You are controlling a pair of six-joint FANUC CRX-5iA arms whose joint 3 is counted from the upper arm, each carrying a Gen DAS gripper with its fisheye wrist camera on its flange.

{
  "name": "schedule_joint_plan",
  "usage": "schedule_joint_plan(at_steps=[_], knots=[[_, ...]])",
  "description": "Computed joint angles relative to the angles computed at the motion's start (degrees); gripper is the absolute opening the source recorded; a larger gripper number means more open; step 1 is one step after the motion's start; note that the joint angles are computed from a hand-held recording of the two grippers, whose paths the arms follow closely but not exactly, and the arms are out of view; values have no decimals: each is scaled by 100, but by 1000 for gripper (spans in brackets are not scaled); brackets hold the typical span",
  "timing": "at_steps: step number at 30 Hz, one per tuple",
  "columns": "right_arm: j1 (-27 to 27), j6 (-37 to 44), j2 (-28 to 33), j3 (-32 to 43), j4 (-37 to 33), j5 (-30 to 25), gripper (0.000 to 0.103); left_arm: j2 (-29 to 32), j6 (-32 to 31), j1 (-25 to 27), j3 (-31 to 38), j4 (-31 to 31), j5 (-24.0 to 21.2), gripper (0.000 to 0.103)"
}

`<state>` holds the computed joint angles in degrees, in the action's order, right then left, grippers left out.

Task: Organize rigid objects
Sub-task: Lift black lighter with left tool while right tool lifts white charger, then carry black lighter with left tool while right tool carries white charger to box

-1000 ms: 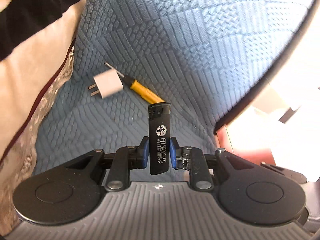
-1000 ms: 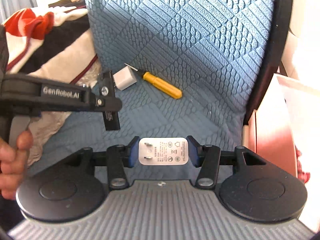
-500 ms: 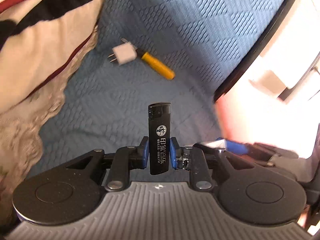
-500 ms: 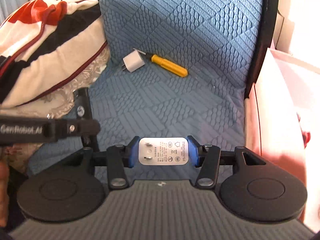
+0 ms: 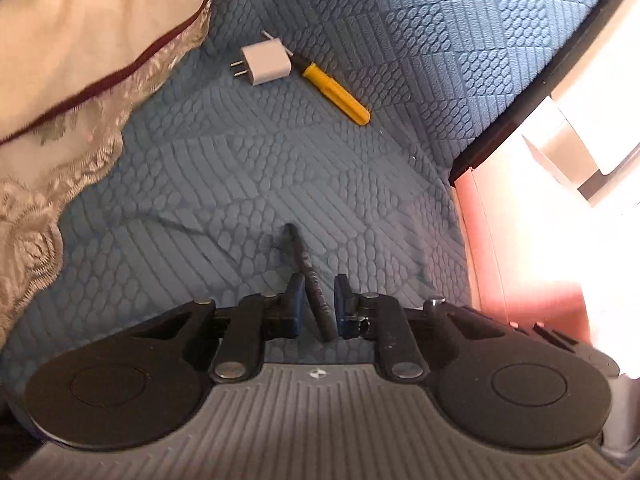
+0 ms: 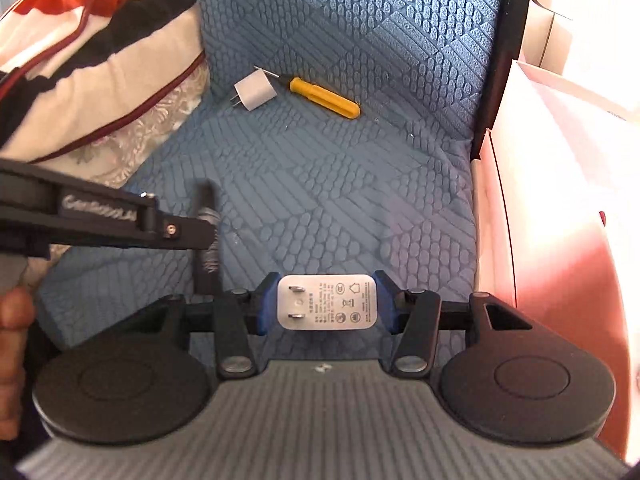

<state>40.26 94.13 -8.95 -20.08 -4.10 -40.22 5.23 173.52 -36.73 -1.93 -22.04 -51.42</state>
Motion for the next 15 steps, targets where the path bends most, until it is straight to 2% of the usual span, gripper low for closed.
schedule_joint_plan(at_steps=[5,10,12,15], knots=[[109,-216,-166,-182,247,-164,53,-35,113,7,-48,-20,62,18],[83,-275,-79,-116,182,-598,53,-46,207,52,-97,48,115,18],[29,-349,-15,-75,86,-646,53,-83,273,119,-201,137,217,18],[-43,-341,58,-12,-80,-648,60,-180,438,265,-467,336,535,18]])
